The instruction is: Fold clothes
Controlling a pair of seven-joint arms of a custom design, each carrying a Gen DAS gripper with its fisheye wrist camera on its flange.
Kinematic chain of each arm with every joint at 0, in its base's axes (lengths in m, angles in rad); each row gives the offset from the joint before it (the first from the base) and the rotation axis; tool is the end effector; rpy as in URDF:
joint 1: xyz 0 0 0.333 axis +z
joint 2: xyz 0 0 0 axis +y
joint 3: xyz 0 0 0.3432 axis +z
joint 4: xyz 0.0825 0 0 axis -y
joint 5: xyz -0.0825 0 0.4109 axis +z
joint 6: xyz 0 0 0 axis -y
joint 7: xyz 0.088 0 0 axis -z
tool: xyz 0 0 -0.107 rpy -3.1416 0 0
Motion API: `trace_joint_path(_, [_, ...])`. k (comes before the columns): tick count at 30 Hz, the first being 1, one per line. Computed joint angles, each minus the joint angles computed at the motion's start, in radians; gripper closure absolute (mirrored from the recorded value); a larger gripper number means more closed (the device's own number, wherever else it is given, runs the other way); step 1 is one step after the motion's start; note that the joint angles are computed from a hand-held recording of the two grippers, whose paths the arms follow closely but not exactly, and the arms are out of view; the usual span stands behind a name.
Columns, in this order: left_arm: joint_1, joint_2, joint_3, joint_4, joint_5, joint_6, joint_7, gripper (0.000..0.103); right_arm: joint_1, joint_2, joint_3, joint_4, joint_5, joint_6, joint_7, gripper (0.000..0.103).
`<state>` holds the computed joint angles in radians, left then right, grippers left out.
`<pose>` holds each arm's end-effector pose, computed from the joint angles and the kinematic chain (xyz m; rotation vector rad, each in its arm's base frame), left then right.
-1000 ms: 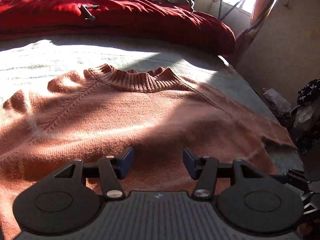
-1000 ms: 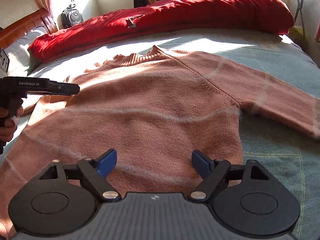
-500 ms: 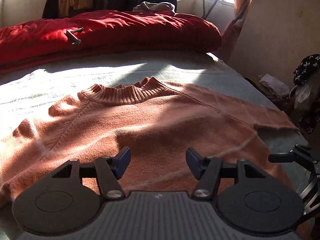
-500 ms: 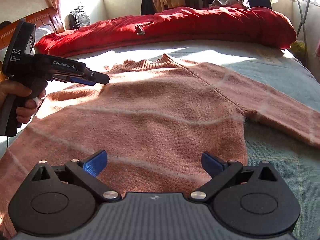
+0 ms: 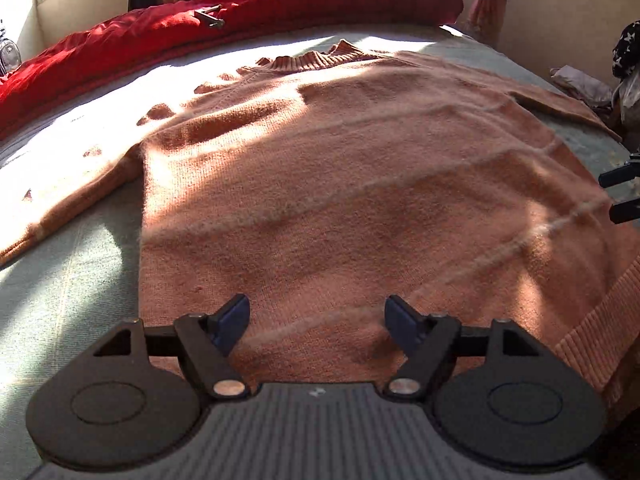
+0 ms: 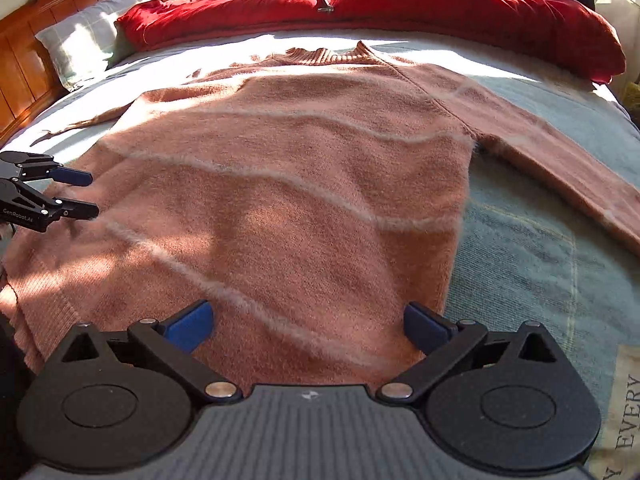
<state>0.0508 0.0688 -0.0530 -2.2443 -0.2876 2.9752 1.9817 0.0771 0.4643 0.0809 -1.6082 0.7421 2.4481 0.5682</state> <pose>0.5978 0.0187 0.4204 -1.6997 1.9643 -0.6466 0.7405 0.1091 0.4115 -2.1938 1.0885 -0.1445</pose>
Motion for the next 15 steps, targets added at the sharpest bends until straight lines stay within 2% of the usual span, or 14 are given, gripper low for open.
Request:
trace_joint_path(1, [-0.014, -0.003, 0.011, 0.0, 0.035, 0.007, -0.024, 0.028, -0.018, -0.014, 0.002, -0.009, 0.032, -0.013, 0.016, 0.0])
trace_joint_path(2, [-0.007, 0.001, -0.013, 0.009, 0.0, 0.02, 0.022, 0.028, -0.033, -0.02, 0.004, -0.011, 0.068, -0.021, 0.037, 0.0])
trace_joint_path(5, [0.029, 0.026, -0.123, 0.08, -0.377, -0.008, 0.407, 0.028, -0.086, -0.001, 0.014, 0.01, 0.199, -0.077, 0.12, 0.0])
trace_joint_path(6, [0.029, 0.036, -0.142, 0.105, -0.47, -0.03, 0.505, 0.028, -0.104, 0.013, 0.018, 0.022, 0.235, -0.118, 0.151, 0.0])
trace_joint_path(7, [0.02, 0.045, -0.145, 0.121, -0.507, -0.046, 0.549, 0.028, -0.123, 0.029, 0.022, 0.034, 0.267, -0.165, 0.184, 0.0])
trace_joint_path(8, [0.007, 0.054, -0.142, 0.132, -0.523, -0.058, 0.573, 0.028, -0.142, 0.046, 0.026, 0.048, 0.299, -0.212, 0.219, 0.0])
trace_joint_path(11, [-0.021, 0.08, -0.14, 0.165, -0.555, -0.095, 0.629, 0.028, -0.167, 0.064, 0.04, 0.038, 0.376, -0.262, 0.247, 0.0])
trace_joint_path(15, [-0.048, 0.081, -0.125, 0.159, -0.546, -0.121, 0.608, 0.028, -0.184, 0.12, 0.062, 0.084, 0.459, -0.328, 0.244, 0.0])
